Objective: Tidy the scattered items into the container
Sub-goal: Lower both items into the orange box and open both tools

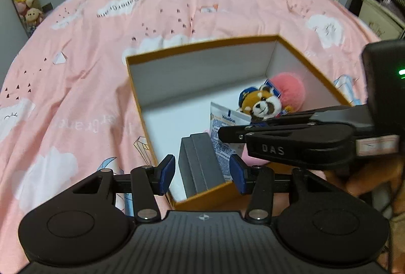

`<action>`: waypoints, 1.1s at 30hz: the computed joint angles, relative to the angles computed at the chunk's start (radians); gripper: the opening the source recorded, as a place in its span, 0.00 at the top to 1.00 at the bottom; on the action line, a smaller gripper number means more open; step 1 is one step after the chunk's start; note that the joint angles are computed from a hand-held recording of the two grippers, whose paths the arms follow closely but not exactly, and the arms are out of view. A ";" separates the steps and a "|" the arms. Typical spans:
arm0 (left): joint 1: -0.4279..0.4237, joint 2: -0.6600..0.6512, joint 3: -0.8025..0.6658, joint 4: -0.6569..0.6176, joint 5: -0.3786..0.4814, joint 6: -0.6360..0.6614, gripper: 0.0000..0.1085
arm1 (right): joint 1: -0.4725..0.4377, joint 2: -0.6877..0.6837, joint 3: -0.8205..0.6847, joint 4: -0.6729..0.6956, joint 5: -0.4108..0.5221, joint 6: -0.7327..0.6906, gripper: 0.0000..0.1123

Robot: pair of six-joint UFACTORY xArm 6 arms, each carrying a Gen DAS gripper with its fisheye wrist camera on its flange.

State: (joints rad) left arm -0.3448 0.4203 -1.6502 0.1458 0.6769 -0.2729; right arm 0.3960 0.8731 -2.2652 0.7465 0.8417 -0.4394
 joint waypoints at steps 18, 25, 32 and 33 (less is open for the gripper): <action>-0.018 -0.267 0.449 0.333 -0.297 -0.482 0.49 | 0.035 -0.158 0.216 -0.010 -0.063 -0.164 0.87; -0.045 -0.335 0.573 0.338 -0.359 -0.558 0.49 | 0.042 -0.204 0.270 -0.035 -0.091 -0.168 0.82; -0.065 -0.386 0.618 0.426 -0.358 -0.631 0.49 | 0.056 -0.298 0.403 -0.023 -0.205 -0.232 0.74; -0.068 -0.392 0.622 0.438 -0.357 -0.638 0.49 | 0.056 -0.316 0.428 -0.012 -0.223 -0.248 0.70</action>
State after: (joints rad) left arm -0.4127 0.0279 -1.0278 0.5843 0.3196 -0.9109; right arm 0.4518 0.5566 -1.8376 0.7340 0.6182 -0.6877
